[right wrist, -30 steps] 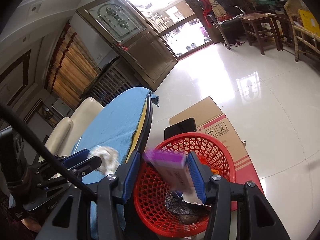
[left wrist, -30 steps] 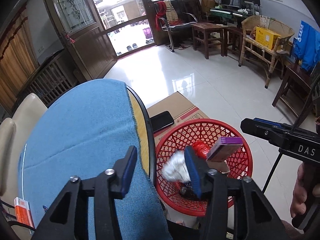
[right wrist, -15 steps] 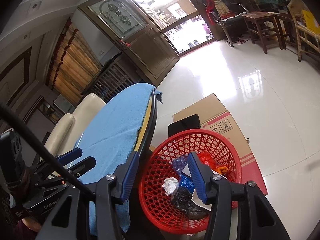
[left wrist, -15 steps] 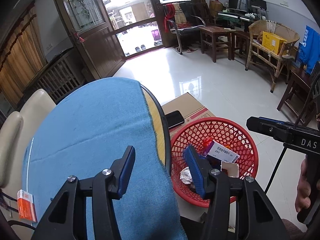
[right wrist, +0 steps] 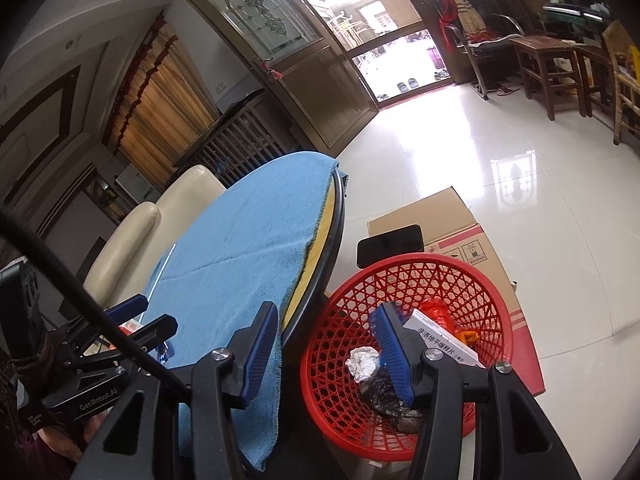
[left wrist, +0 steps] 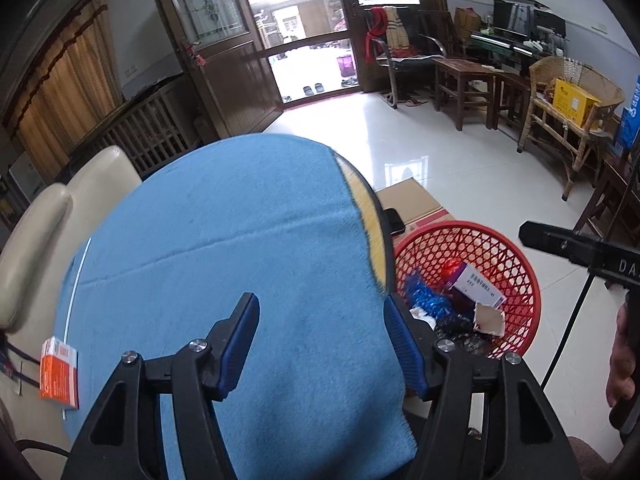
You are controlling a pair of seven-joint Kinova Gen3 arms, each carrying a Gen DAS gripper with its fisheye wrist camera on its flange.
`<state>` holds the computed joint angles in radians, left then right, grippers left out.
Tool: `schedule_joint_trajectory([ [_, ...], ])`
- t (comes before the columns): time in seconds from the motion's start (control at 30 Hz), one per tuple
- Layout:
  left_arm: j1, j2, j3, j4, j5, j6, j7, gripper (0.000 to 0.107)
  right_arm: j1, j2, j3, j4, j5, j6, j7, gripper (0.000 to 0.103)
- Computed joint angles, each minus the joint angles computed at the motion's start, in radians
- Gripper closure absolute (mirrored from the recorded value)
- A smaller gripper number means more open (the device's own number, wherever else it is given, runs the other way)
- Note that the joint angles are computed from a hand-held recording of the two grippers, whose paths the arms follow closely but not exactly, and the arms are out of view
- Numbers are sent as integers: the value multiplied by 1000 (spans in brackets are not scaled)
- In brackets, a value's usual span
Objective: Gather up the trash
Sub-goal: 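Move both tools back over the table toward the blue wrapper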
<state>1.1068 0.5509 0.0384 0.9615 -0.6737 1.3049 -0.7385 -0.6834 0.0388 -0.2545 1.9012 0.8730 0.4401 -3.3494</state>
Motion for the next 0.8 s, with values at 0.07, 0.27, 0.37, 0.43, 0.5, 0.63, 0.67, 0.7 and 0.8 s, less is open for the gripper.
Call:
schedule_joint_trajectory([
  [0.07, -2, -36, -6, 66, 5, -6, 45, 42, -1, 9, -2, -13, -25, 6, 31, 48],
  [0.27, -40, -169, 15, 294, -5, -14, 238, 42, -19, 37, 7, -52, -101, 14, 121, 48],
  [0.37, -77, -240, 29, 407, 13, -19, 343, 42, -33, 59, 14, -84, -148, 18, 193, 48],
  [0.43, -91, -277, 36, 473, 3, -2, 411, 42, -44, 81, 18, -116, -190, 23, 252, 48],
  [0.5, -106, -303, 46, 521, -5, 26, 465, 42, -62, 106, 25, -148, -224, 27, 306, 48],
  [0.63, -148, -346, 72, 599, -13, 55, 546, 42, -77, 163, 26, -224, -324, 36, 447, 48],
  [0.67, -160, -355, 79, 617, -14, 57, 563, 42, -83, 178, 26, -244, -344, 42, 479, 48],
  [0.7, -173, -366, 86, 637, -12, 56, 581, 42, -89, 194, 24, -267, -363, 51, 512, 48],
  [0.8, -220, -386, 108, 676, -3, 48, 608, 42, -103, 246, 17, -340, -423, 80, 615, 48],
])
